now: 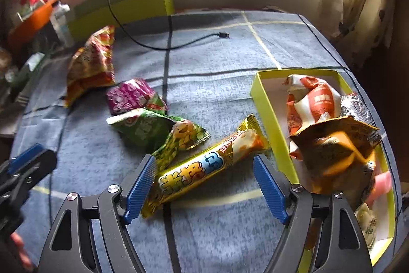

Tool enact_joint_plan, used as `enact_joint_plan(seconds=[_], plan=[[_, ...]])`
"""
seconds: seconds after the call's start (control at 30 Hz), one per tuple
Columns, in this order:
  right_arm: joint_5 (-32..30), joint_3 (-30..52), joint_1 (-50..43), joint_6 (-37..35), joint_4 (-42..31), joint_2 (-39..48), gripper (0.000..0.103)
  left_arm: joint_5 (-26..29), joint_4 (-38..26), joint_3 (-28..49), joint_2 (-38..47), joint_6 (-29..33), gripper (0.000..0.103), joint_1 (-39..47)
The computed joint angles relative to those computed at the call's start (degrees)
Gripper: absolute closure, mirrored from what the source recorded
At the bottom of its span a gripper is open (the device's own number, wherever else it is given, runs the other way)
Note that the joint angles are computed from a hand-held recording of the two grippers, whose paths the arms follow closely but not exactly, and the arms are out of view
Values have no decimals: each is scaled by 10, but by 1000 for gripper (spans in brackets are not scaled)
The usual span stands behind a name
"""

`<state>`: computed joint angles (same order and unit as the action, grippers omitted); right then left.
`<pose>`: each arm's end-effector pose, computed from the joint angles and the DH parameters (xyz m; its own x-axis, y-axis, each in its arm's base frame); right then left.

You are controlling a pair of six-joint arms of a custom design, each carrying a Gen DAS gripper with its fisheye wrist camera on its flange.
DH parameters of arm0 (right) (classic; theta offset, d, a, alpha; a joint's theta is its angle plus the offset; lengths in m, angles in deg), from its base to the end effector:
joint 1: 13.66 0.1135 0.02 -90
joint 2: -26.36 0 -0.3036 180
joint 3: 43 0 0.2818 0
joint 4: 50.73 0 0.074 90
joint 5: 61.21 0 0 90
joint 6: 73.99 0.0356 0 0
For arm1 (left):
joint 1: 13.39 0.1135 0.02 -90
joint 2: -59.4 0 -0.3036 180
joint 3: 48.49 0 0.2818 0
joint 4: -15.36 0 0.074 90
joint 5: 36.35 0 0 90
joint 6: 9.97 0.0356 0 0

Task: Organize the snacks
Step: 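Grasp the yellow candy bar with right gripper while left gripper moves toward green packet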

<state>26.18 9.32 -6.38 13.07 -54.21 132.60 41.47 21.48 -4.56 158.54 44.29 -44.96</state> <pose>0.3270 0.0434 0.0849 -0.8268 -0.1573 -0.5400 -0.1936 0.9810 0.0107 0.2598 -0.1508 0.0996 -0.7528 -0.2076 -0.6247 -0.0563 0.9658 -0.2531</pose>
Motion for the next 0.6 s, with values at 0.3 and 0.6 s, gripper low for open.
enact_joint_plan(seconds=[0.3,0.6], plan=[[-15,20,11,8,-3,31,62,15,10,-8,0,9,48,15],[-132,-17,-3,-42,23,16,77,19,16,-14,1,7,48,25]])
